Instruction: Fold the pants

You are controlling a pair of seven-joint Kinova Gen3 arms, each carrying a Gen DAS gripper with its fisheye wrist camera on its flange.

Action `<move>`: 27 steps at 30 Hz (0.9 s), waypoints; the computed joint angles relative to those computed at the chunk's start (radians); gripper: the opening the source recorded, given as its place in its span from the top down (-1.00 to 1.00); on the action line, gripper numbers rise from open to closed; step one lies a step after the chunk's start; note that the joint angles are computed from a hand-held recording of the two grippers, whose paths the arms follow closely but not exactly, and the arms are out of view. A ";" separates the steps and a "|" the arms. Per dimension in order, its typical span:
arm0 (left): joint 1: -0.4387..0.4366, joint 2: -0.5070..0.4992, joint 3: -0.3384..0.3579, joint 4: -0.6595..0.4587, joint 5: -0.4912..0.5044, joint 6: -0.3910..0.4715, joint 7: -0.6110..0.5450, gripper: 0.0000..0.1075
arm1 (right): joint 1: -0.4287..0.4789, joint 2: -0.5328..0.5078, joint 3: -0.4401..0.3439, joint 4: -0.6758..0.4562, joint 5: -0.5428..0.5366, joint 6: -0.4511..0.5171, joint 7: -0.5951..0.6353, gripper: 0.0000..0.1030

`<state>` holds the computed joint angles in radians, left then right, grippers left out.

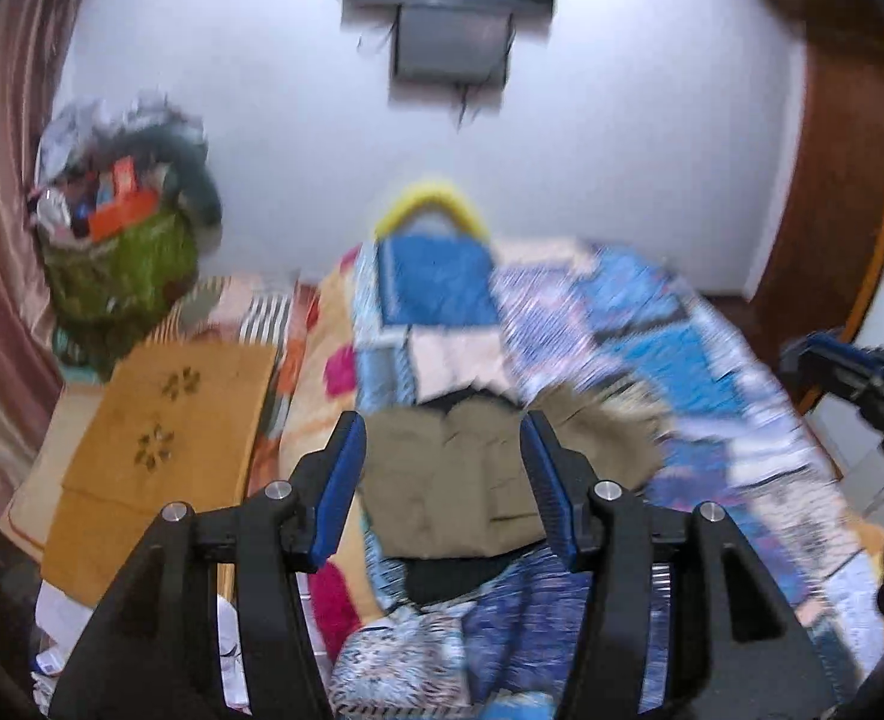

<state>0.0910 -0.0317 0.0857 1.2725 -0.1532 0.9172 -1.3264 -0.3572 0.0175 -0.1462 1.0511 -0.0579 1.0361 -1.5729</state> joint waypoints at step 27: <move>-0.221 -0.500 0.284 0.234 -0.025 -0.126 0.117 -0.91 | 0.176 -0.395 -0.246 0.302 0.170 -0.274 -0.306 -0.99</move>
